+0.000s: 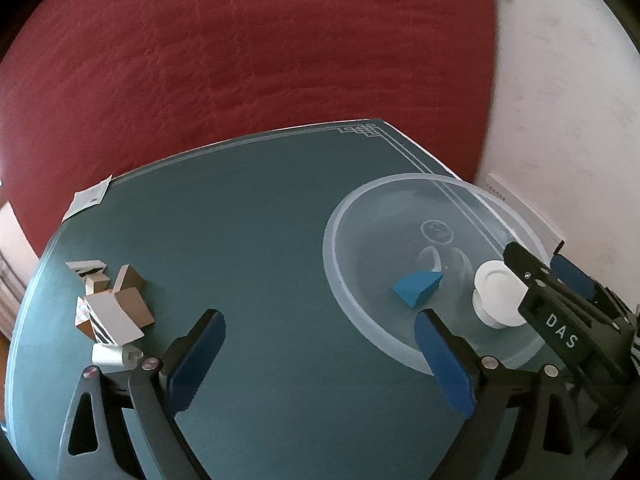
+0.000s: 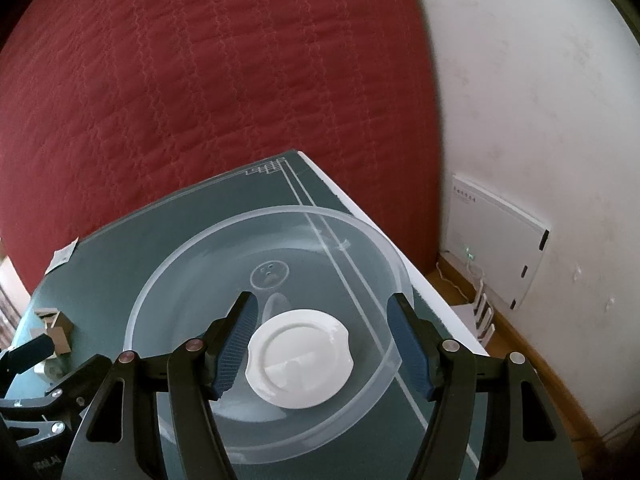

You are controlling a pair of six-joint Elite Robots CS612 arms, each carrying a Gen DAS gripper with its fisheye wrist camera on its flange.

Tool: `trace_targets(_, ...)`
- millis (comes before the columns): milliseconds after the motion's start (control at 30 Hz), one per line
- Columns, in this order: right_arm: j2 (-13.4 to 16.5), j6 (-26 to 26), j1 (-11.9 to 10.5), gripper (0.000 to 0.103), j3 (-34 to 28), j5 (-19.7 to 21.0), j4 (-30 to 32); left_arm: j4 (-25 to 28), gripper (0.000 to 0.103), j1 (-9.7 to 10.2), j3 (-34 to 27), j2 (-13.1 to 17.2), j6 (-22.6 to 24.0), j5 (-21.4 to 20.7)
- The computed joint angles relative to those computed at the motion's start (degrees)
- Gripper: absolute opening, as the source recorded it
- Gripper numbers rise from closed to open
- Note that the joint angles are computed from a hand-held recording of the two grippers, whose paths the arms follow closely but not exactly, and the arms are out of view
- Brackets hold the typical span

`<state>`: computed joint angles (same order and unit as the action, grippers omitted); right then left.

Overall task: Organize rigid objects
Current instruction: 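Withdraw both grippers from the bowl back toward the block pile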

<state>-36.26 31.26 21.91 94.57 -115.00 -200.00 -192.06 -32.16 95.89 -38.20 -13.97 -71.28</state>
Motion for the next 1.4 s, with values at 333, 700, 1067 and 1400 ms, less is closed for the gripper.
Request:
trace_targets(333,0.4,-1.1,-0.02,0.069,-0.12,0.46,-1.7,-0.75,0.098,0.27,1.16,-0.39,-1.83,0.7)
trace_targets(700,0.89,-3.46,0.08,0.069,-0.29,1.67,-4.35,-2.0,0.098,0.92,3.26,-1.14,-5.17,2.28)
trace_targets(1067,1.08,-4.66,0.52,0.069,-0.26,0.16,-5.31,-4.79,0.098,2.5,6.19,-2.26,-8.3,4.46)
trace_targets(1400,-0.14,-7.44,1.39,0.072,0.52,1.18,-5.57,-4.08,0.099,5.28,8.37,-3.04,-13.03,5.92)
